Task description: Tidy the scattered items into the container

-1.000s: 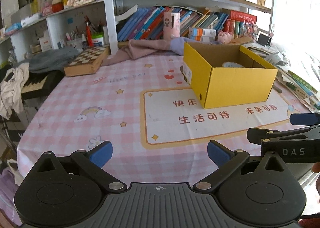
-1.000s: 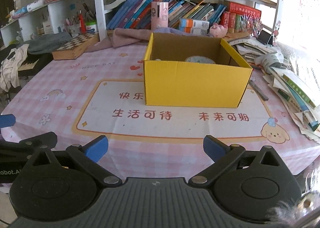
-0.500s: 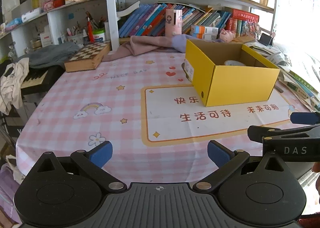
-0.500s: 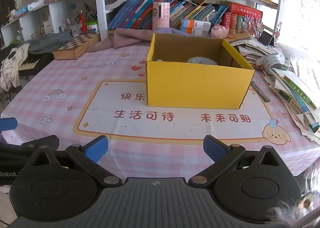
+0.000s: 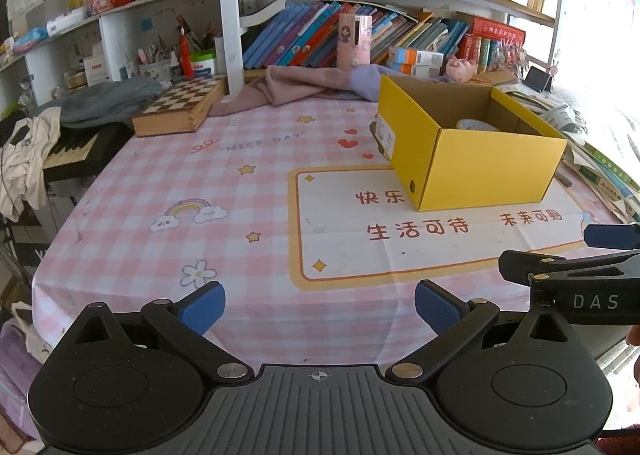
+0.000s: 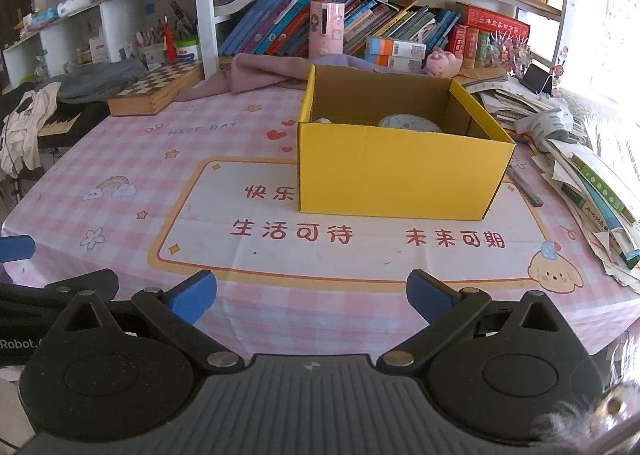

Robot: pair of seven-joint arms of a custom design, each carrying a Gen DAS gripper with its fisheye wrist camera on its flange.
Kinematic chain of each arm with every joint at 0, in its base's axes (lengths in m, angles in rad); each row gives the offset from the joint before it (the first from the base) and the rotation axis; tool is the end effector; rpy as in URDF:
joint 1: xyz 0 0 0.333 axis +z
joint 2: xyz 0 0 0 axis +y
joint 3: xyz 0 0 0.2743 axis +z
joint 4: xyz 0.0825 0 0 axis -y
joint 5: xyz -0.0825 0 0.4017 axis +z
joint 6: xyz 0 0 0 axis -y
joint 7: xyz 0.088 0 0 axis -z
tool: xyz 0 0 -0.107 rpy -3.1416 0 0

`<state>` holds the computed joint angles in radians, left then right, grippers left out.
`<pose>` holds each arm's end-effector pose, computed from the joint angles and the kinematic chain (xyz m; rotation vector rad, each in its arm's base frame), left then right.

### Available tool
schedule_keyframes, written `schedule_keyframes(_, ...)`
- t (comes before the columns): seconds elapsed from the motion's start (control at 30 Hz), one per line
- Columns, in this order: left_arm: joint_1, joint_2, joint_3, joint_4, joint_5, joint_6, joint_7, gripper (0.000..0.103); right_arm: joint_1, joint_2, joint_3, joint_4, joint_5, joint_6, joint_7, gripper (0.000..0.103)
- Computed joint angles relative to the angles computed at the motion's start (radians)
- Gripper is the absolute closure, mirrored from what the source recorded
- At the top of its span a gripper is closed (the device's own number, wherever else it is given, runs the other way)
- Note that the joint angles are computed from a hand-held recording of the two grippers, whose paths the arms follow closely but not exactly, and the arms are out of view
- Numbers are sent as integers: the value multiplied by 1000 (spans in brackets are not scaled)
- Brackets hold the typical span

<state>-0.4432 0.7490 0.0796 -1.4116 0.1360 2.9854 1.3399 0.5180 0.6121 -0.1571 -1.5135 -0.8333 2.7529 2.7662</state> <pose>0.7057 -0.2951 0.3150 -1.4849 2.0197 -0.8934 0.6708 0.3069 0.3238 -1.6604 1.8165 -0.8056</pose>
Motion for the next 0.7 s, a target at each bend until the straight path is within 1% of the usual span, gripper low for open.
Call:
schedule_keyframes(0.23, -7, 0, 9, 3, 9, -6, -13, 1, 1, 0, -1, 1, 2, -1, -3, 0)
schedule_keyframes(0.53, -6, -2, 7, 2, 15, -11, -19, 1, 1, -3, -2, -5, -1, 1, 3, 0)
schedule_keyframes(0.7, -18, -4, 14, 1, 27, -13, -31, 1, 2, -25, -10, -42, -20, 14, 27, 0)
